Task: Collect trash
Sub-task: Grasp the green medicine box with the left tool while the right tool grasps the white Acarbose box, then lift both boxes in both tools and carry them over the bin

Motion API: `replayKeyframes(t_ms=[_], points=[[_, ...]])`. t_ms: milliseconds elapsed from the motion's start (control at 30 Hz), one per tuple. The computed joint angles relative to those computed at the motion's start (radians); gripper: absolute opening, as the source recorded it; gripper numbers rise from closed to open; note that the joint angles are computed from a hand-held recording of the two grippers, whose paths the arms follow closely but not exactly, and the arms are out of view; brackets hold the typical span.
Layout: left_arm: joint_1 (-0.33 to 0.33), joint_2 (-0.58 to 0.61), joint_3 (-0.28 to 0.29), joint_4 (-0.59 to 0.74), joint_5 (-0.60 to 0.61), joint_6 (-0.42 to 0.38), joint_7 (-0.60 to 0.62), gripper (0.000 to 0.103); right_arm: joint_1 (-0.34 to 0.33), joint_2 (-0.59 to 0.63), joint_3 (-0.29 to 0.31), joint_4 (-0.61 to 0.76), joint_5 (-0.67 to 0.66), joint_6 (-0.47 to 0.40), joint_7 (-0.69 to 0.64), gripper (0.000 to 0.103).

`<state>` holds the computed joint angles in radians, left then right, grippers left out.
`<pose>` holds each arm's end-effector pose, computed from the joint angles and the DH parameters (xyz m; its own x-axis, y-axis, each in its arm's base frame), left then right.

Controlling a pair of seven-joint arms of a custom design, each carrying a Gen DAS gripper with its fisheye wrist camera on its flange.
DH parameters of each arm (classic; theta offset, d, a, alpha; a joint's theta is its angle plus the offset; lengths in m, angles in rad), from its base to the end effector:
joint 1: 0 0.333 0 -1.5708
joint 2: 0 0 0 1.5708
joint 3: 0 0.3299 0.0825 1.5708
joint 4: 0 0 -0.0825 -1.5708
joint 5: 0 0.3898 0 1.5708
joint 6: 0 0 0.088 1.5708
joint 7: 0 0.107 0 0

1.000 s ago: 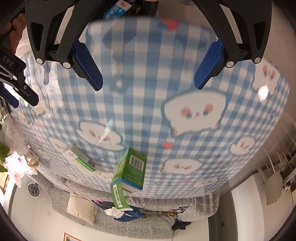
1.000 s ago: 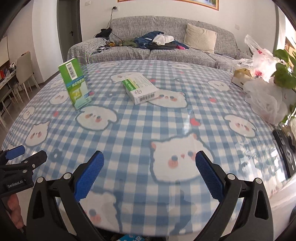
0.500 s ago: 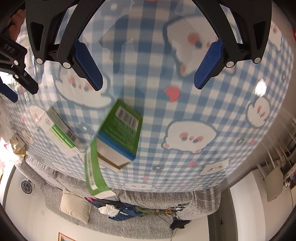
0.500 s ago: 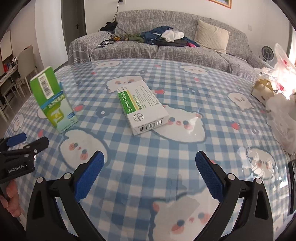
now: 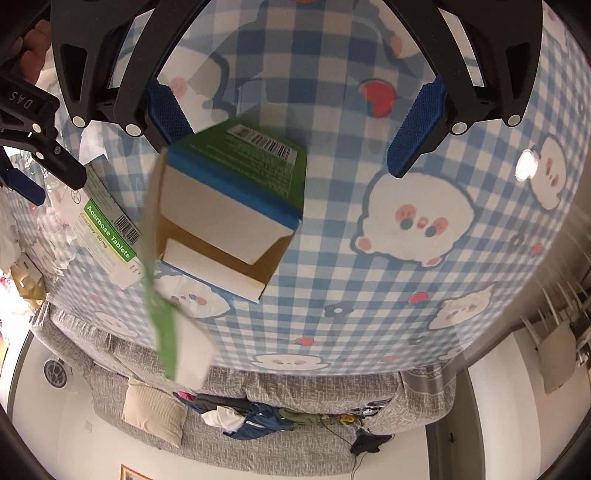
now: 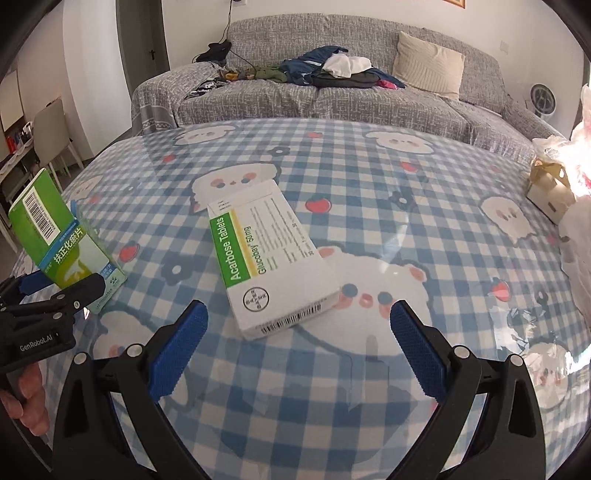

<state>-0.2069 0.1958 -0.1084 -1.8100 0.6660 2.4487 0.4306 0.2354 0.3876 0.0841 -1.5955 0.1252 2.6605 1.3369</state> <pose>0.6277 -0.1994 0.4930 0.3837 -0.9227 0.0368 -0.7188 -0.3234 -0.6155 0.6940 0.2155 0.4989 0.4304 -0.9027 0.0012 -0.6973 -0.3333 -0.6345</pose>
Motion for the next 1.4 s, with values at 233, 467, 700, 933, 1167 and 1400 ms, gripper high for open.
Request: replayKeyframes(t_ms=[233,467,700,933,1167,1400], points=[[-0.008,0.025,0.007,0.024,0.023,0.008,0.002,0.09,-0.001,0.039,0.01,0.054,0.014,-0.033,-0.012,0.082],[-0.011,0.052,0.009,0.052,-0.007,0.027,0.037,0.06,0.012,0.054,-0.002,0.076,-0.007,-0.067,0.01,0.065],[-0.013,0.051,0.013,0.048,-0.037,0.038,0.075,0.046,0.013,0.055,-0.004,0.077,-0.01,-0.063,0.021,0.065],[-0.022,0.046,0.011,0.049,-0.039,0.013,0.08,0.046,0.017,0.048,-0.015,0.066,-0.031,-0.056,0.043,0.064],[-0.024,0.036,0.001,0.048,-0.062,-0.017,0.097,0.046,0.022,0.019,-0.021,0.031,-0.051,-0.048,0.073,0.064],[-0.023,0.001,-0.012,0.024,-0.08,-0.041,0.097,0.046,0.019,-0.031,-0.018,-0.026,-0.053,-0.032,0.086,0.064]])
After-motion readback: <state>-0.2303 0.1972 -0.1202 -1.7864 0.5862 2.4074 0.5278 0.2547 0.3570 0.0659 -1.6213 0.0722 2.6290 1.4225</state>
